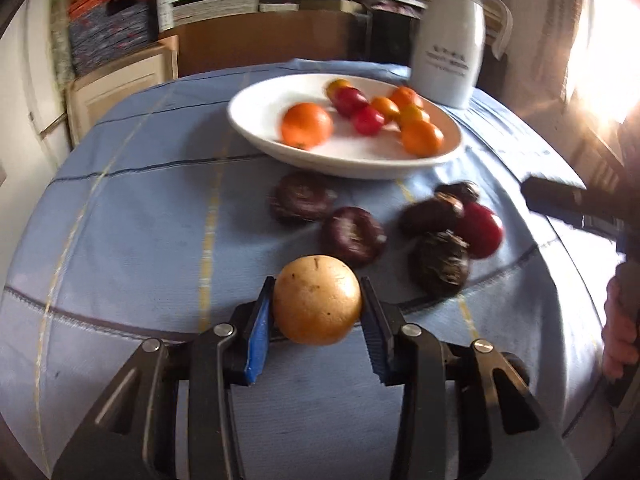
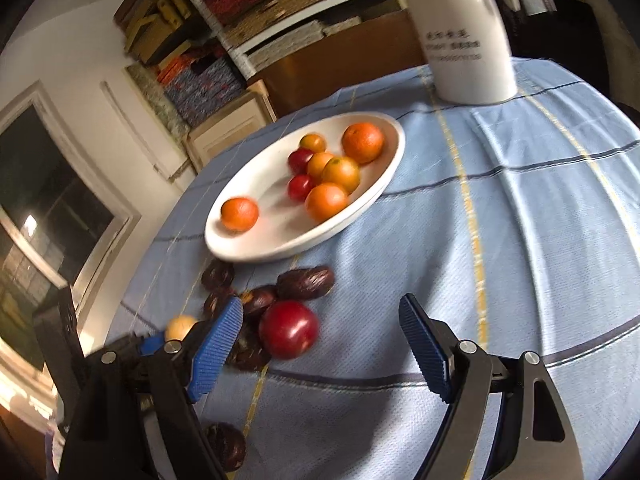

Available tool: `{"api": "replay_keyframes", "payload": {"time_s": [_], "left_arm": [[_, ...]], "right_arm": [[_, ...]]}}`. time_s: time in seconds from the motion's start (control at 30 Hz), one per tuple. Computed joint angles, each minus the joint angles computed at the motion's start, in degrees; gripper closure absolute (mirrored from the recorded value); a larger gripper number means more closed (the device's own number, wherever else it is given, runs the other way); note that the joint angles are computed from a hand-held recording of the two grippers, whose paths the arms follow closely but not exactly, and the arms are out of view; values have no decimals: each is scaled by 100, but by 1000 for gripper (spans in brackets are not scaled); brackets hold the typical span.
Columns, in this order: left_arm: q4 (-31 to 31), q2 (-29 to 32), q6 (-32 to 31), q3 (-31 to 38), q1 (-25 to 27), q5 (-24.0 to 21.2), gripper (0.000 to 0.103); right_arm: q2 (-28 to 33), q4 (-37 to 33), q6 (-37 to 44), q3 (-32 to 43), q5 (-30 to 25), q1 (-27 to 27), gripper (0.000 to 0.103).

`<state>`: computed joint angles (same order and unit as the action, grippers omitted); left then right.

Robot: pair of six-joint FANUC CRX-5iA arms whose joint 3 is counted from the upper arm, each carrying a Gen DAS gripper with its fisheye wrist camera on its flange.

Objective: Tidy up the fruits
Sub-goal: 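Carry the citrus to the plate with the left tool while the right tool grasps a red plum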

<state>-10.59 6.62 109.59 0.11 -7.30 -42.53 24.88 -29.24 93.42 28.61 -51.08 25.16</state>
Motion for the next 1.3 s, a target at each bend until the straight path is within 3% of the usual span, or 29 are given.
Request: {"api": "replay_keyframes", "payload": {"time_s": [0.1,0.4,0.5,0.6,0.7,0.77,0.87,1.2,1.3], "left_arm": [[44,-36,96,-42,77,6,63],[230,109,-160,52,98,-119,63],[318,115,-243,25,116,-62,63],[515,54,-396,-110,157,109,63],[266,-66,-145,-120,79,239,63],[314,-104,-137,-83,96,322,63],[260,98,-209,388,99,196,63],[696,1397,-477,2145,461,-156,63],[758,1911,-553,2781,573,-478,63]], "right_arm": [[143,-145,141,214,-378,-10,43],[554,-404,-17,713,-999,-26,52],[613,-518,58,784,-1034,-21,62],[531,-488,104,662,-930,5,63],[328,-607,248,462,-682,-82,63],[0,-498,273,80,-84,-65,63],[-192,-71,123,-130,515,39,63],[974,565,-219,1649,-333,274,63],[1374,849,-241,2204,-586,449,63]]}}
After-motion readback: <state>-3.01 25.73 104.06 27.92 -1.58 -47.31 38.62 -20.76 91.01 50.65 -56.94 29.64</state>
